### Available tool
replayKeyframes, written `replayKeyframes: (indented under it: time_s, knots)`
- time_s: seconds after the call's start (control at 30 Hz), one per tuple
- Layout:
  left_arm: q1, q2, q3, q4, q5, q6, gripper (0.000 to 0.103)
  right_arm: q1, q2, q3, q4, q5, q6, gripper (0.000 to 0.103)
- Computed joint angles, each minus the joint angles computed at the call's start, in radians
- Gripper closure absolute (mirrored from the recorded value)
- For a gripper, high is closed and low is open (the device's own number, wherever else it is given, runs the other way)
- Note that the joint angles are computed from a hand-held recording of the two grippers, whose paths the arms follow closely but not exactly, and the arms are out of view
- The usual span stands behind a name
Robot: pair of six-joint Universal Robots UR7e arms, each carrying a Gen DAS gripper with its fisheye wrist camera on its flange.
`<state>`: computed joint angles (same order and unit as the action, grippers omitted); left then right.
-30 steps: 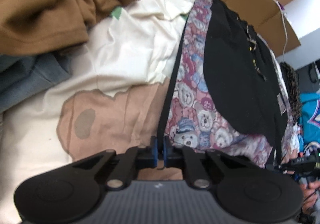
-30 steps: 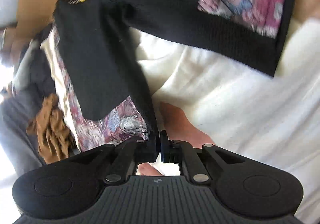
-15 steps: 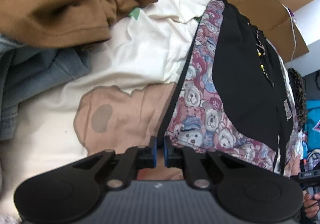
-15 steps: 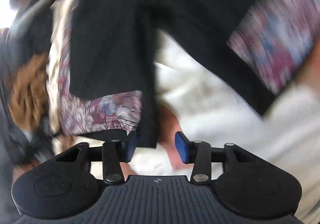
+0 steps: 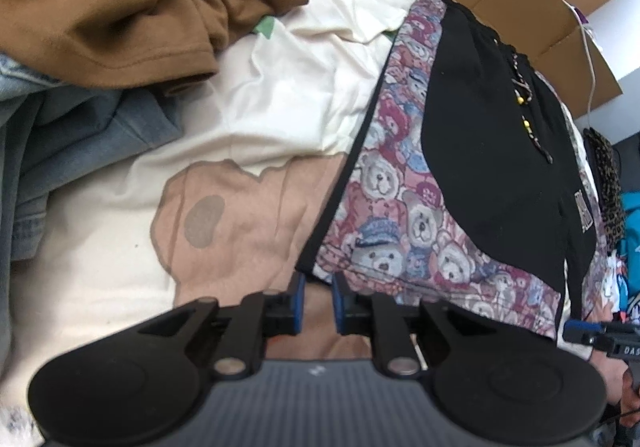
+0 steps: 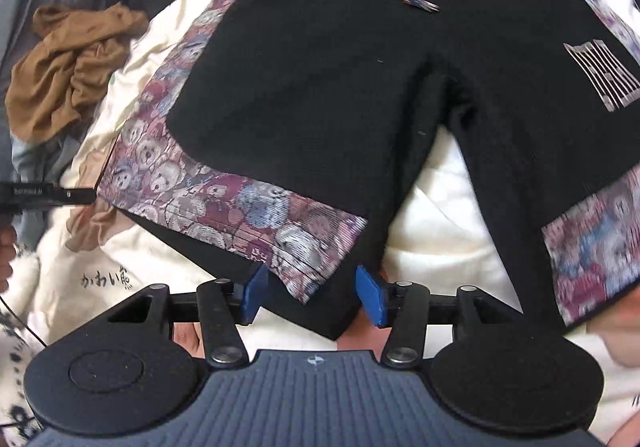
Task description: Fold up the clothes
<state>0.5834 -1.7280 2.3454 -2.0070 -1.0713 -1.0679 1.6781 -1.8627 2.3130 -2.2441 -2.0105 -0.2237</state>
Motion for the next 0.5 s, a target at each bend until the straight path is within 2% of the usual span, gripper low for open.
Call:
replayKeyframes:
  time_s: [0.1,0.33,0.5]
  knots:
    - [-0.001,0.003,0.001,0.001,0.002,-0.008,0.087,0.030,0.028,0.018,-0.052,-0.039,-0.071,0.041]
    - [0.006,0.008,-0.002,-0.005,-0.007,0.002,0.087,0.050,0.055,0.062,-0.119,-0.135,-0.159,0.041]
    - [0.005,0.010,-0.001,0.003,-0.008,0.009,0.087,0.051,0.048,0.082,-0.137,-0.161,-0.231,0.041]
